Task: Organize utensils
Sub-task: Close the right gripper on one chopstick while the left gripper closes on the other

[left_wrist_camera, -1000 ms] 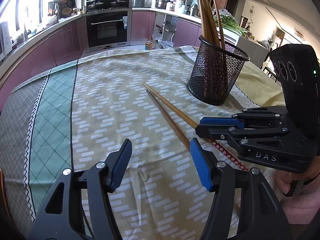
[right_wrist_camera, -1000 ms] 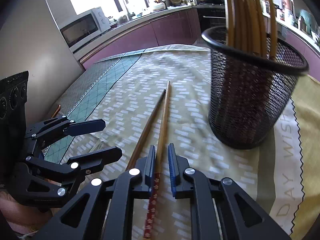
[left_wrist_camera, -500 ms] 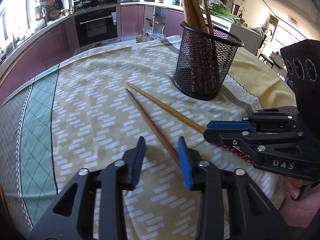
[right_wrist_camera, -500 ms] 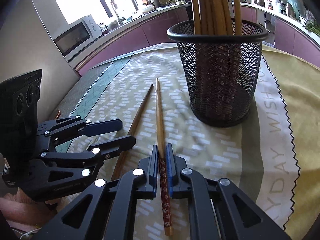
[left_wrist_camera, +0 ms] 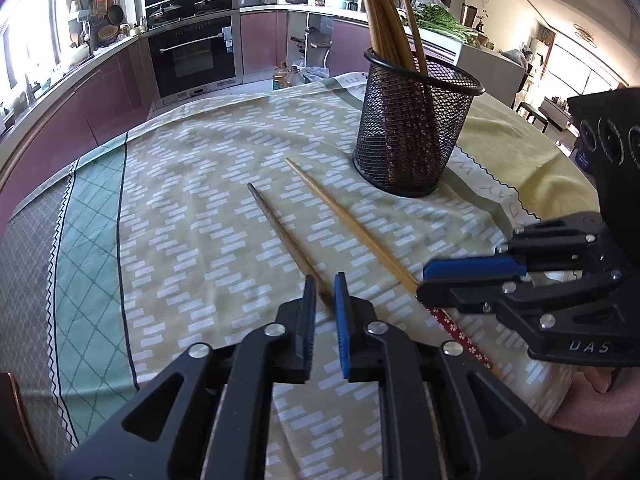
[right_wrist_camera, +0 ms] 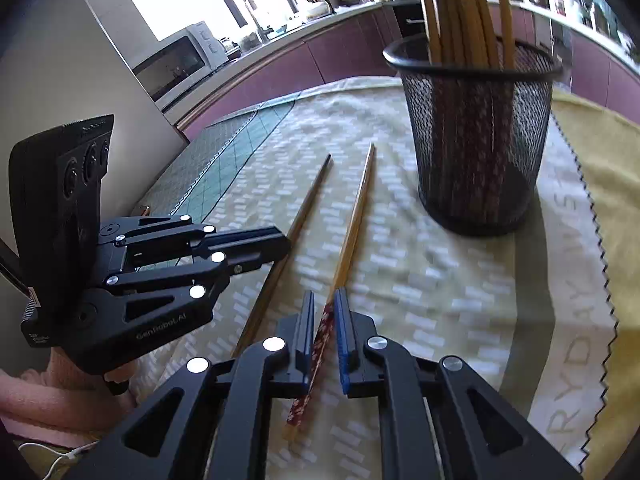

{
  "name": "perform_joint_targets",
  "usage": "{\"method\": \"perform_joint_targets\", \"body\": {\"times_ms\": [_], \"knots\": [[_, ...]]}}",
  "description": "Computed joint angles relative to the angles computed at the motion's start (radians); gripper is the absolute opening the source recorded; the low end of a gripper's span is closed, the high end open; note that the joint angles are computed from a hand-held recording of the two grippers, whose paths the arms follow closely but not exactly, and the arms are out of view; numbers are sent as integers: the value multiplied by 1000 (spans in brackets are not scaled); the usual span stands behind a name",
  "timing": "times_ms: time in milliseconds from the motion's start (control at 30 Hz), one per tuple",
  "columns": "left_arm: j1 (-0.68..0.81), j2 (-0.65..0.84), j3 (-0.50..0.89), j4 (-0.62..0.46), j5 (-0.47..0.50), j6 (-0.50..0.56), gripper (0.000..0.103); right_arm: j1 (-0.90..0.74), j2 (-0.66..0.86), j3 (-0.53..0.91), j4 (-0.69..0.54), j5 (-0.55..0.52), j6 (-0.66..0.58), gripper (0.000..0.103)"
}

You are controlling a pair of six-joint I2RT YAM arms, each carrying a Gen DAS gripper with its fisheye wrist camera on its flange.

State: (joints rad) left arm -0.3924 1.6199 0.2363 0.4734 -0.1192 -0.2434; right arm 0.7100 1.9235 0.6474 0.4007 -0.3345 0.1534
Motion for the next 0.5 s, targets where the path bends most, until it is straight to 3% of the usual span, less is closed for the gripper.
{"method": "perform_joint_targets", "body": {"times_ms": [67, 200, 300, 500], "knots": [[5, -4, 7, -19, -6, -1, 25, 5, 1, 18, -4, 35, -7, 17], [24, 24, 18, -10, 26, 3, 28, 34, 38, 90, -40, 109, -37, 23], [26, 43, 30, -4, 30, 4, 27, 48, 80, 149, -69, 147, -55, 23], [38, 76, 55, 2, 29, 2, 18, 55, 123, 202, -86, 163, -67, 19]]}}
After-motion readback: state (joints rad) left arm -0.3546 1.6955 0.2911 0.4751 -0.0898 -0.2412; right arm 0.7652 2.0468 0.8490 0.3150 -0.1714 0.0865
